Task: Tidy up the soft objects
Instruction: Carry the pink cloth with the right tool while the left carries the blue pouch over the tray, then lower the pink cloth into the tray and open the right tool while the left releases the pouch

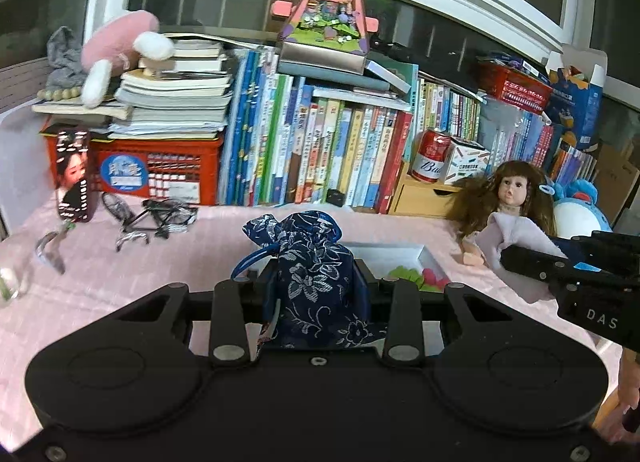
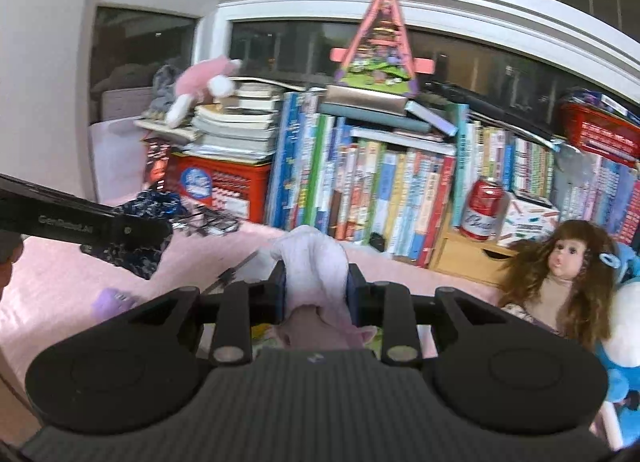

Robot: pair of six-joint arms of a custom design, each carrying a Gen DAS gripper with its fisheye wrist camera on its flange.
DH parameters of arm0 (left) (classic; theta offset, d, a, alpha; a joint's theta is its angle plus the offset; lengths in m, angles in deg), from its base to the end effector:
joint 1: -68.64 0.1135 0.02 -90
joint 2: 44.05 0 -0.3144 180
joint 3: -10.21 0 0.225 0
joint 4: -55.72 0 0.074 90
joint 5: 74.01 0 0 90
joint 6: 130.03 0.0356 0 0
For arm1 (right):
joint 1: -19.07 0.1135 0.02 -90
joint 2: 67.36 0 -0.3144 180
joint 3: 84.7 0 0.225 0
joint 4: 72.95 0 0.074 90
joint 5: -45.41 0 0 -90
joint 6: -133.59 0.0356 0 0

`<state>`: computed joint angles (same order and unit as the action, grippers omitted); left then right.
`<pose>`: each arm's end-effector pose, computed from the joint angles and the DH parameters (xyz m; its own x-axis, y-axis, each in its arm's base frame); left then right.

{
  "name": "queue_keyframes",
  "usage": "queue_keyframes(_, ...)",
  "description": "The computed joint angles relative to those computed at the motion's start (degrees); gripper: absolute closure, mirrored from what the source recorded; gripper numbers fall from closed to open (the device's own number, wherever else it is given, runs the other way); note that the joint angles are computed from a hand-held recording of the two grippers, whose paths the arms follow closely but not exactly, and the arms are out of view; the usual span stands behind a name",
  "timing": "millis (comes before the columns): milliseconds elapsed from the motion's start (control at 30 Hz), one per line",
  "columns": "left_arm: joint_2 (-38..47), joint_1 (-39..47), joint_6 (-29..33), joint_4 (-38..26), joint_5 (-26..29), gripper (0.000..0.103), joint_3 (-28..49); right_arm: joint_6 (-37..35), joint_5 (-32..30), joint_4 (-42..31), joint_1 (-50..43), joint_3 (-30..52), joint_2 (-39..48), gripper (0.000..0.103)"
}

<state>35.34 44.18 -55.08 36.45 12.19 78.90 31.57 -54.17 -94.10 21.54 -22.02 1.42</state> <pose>0.2541 -0.1130 0.3260 -0.5328 -0.0423 -0.8452 0.2304 0.9538 -0.1930 0.2265 0.0157 0.3327 -0.4078 -0.2231 -0.8854 -0.2814 0.9532 -0.1106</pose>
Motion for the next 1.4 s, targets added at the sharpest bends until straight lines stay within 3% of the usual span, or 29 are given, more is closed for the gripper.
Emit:
queue_keyframes(333,18.18,1.78,-0.62,-10.09,4.35,0.068,22.43,4.30,-1.94,-6.34,-6.26,15.56,14.81,0.069)
queue_keyframes(633,40.38,2.29,-0.06,-27.22,6.61,0.068,50.39,8.34,-2.54,-16.80,-7.97,32.04,33.95,0.068)
queue_keyframes(933,57.45,3.31,0.80,-40.21,8.22,0.068,74.02,9.92,0.71,-19.38,-6.54,43.52,48.31,0.068)
queue_keyframes(1100,64.33,3.72,1.29,-46.37,8.63,0.068,84.62,10.68,0.48,-20.38,-6.49,47.88,54.11,0.068)
queue_keyframes(1400,70.63,3.89,1.88,-52.37,8.85,0.067,94.33,10.46,-0.46,-21.54,-6.84,49.61,58.18,0.068)
